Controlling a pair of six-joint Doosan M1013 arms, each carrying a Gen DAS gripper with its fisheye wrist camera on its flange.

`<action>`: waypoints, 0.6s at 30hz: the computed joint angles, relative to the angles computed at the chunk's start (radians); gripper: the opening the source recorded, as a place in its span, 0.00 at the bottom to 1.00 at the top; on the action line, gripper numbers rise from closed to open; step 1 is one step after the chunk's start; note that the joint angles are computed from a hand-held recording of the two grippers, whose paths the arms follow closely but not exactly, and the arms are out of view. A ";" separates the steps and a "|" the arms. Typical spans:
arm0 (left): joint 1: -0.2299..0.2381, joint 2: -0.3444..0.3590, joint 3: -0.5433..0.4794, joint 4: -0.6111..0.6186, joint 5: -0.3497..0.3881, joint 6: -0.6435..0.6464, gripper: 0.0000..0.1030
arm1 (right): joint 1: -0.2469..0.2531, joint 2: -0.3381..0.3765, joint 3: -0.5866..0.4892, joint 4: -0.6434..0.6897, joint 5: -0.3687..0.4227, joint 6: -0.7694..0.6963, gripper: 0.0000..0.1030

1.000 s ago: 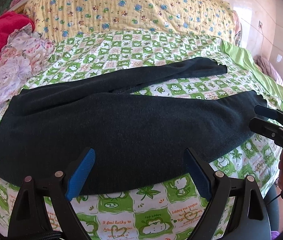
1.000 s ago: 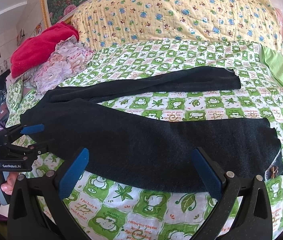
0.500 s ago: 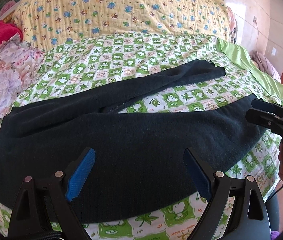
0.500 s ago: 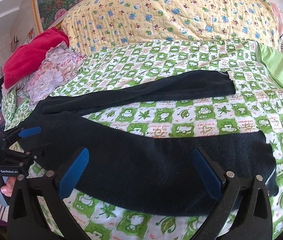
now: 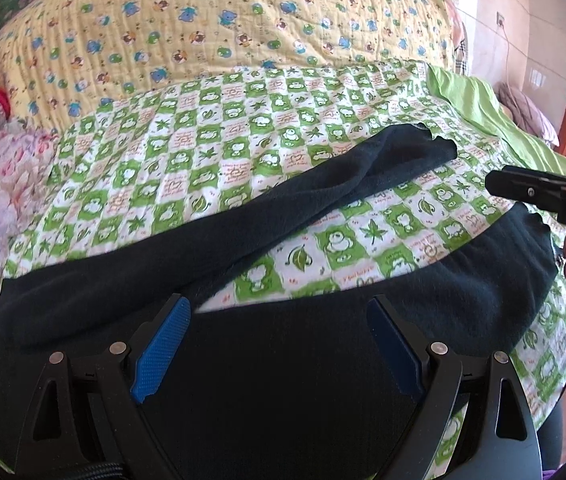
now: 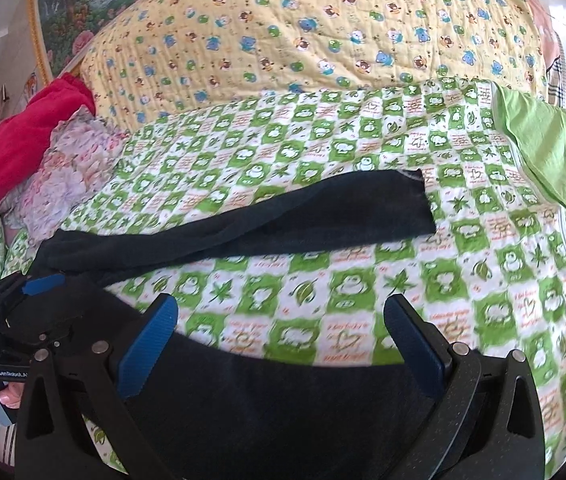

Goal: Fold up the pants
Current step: 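Lower the right gripper onto the pants leg cuff and grasp it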

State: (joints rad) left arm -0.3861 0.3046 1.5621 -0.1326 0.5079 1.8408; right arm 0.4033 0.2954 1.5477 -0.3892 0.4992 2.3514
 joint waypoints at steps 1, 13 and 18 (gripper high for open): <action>-0.003 0.010 -0.015 0.004 0.008 0.005 0.88 | -0.009 0.004 -0.008 0.013 0.004 -0.013 1.00; -0.044 0.136 -0.202 0.036 0.117 0.126 0.88 | -0.127 0.065 -0.099 0.247 0.050 -0.174 0.97; -0.050 0.197 -0.285 0.053 0.187 0.145 0.88 | -0.175 0.107 -0.153 0.314 0.089 -0.202 0.90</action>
